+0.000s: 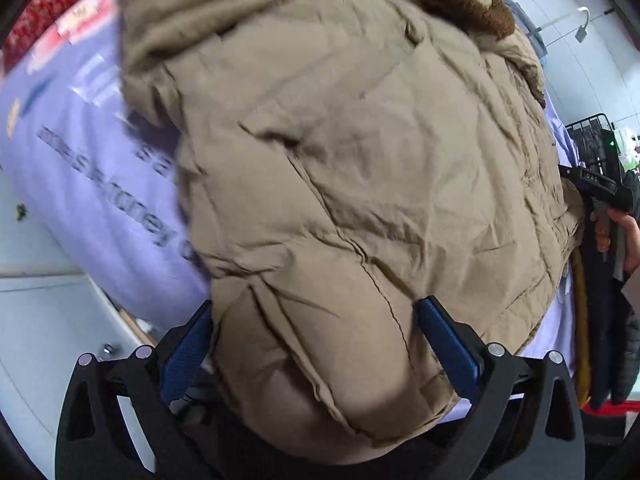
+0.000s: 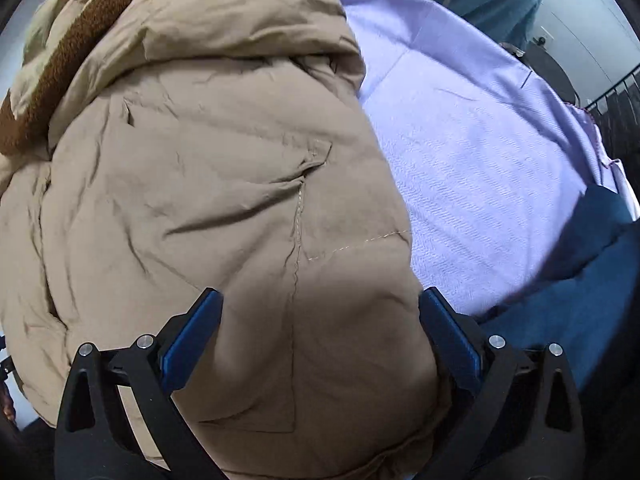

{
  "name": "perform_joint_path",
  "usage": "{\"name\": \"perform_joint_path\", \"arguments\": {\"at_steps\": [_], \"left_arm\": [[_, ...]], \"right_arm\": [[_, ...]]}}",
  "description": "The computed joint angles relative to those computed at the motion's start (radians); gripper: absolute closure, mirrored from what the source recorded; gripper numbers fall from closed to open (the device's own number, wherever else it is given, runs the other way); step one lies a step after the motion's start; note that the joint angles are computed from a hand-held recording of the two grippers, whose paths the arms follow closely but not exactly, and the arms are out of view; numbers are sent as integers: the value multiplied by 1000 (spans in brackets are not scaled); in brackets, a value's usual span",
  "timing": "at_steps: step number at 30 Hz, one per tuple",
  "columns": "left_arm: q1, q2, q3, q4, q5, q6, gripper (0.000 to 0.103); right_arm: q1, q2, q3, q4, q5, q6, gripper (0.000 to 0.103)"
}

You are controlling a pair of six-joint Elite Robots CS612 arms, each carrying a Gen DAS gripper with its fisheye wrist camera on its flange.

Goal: Fold large clothes

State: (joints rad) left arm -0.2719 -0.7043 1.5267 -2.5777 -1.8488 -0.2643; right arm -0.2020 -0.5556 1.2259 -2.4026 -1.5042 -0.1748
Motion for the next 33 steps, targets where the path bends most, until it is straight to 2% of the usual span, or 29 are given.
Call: {"name": "perform_joint_path", "arguments": {"at_steps": [2, 4, 6, 8, 9, 11, 12, 14, 15, 17, 19, 23, 24, 26, 28, 29, 30, 32, 33], "left_arm": [[-3, 10, -12, 13, -1, 18, 5], [-5, 17, -34, 43, -16, 41, 6], [-8, 24, -54, 73, -33, 55, 10], [-12, 25, -69, 99, -39, 72, 28], [-15, 25, -77, 112, -42, 81, 32], [-17, 15, -80, 130, -49, 125, 52], [-19, 8, -76, 125, -42, 142, 58], [-17, -3, -70, 123, -42, 171, 72], [-15, -10, -66, 120, -43, 191, 75], [-4, -26, -60, 119, -57, 233, 81], [14, -42, -55, 115, -73, 263, 83], [40, -55, -65, 152, -3, 280, 83], [44, -50, -71, 171, 27, 281, 83], [47, -41, -78, 189, 44, 274, 83], [48, -33, -77, 181, 39, 244, 81], [44, -32, -75, 171, 45, 236, 78], [40, -31, -71, 160, 56, 230, 74], [31, -33, -52, 111, 72, 208, 50], [27, -35, -44, 92, 81, 198, 43]], "right_arm": [[-1, 3, -10, 36, 22, -15, 5], [-3, 8, -27, 91, 54, -41, 9], [-10, 9, -38, 138, 116, -45, 29], [-16, 5, -37, 161, 169, -34, 47], [-17, 0, -30, 159, 183, -33, 57], [-19, -19, -4, 144, 220, -41, 70], [-21, -30, 11, 134, 243, -29, 76], [-26, -53, 46, 114, 291, -13, 80], [-29, -65, 63, 108, 319, -8, 82], [-36, -87, 92, 104, 360, 6, 83], [-45, -117, 129, 110, 424, 11, 84], [-49, -159, 166, 186, 486, -60, 85], [-46, -164, 177, 191, 479, -67, 85], [-28, -174, 204, 174, 399, -105, 82], [-12, -181, 235, 105, 309, -112, 70], [-8, -179, 245, 63, 268, -102, 61], [-8, -178, 253, 31, 241, -86, 47], [-16, -184, 277, -21, 216, -26, 37], [-21, -185, 282, -35, 212, -7, 34]]}}
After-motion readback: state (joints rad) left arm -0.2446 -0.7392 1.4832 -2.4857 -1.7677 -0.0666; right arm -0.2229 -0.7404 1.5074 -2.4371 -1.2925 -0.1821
